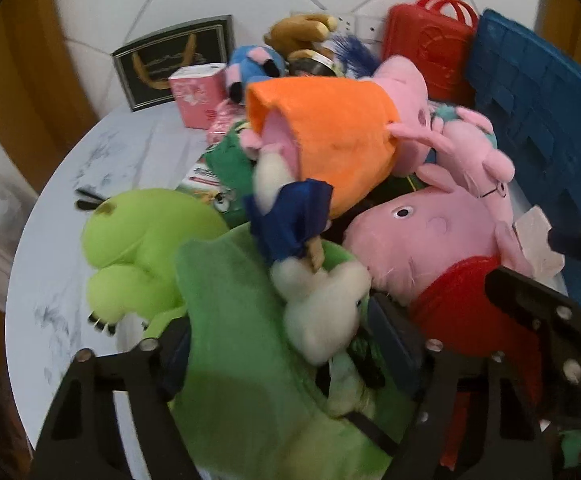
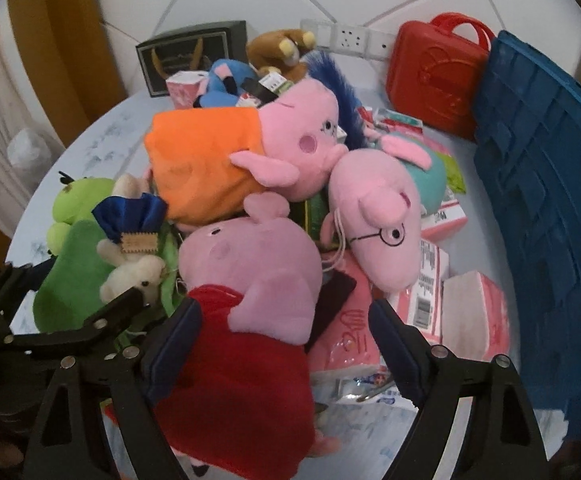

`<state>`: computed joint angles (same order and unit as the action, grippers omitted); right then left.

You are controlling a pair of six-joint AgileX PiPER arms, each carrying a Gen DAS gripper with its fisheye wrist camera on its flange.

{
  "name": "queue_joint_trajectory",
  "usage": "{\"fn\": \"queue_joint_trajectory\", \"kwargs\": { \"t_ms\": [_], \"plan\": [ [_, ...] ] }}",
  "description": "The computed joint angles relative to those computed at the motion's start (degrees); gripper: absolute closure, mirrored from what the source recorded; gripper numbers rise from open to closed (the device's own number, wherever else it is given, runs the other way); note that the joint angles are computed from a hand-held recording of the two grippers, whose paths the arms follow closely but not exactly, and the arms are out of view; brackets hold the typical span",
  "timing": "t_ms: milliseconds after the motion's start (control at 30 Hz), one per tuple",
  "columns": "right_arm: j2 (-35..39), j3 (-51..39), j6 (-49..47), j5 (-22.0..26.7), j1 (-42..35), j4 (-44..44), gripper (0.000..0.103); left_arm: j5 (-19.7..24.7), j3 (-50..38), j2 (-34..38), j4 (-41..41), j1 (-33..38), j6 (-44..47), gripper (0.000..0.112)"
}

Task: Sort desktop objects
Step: 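Grasp the green plush with the left tool while the right tool grasps the Peppa Pig plush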

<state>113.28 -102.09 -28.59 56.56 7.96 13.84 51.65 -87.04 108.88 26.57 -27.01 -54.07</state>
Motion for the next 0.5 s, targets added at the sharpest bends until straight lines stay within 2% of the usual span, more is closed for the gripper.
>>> {"fn": "queue_joint_trajectory", "kwargs": {
  "t_ms": [133,267,500],
  "plan": [
    [1.4,-1.7,2.2,1.8,1.3,-2.0,0.012,-4.9,2.4,-0.3,-4.7,2.5,5.1,0.058],
    [3.1,-3.3,4.1,3.3,2.3,-3.2,0.010,-6.8,3.2,-0.2,-6.1,3.5,8.4,0.059],
    [7.0,-7.0,5.6,6.8,3.2,-3.8,0.004,-6.8,3.1,0.8,-3.3,2.3,9.1,0.060]
  ]
}}
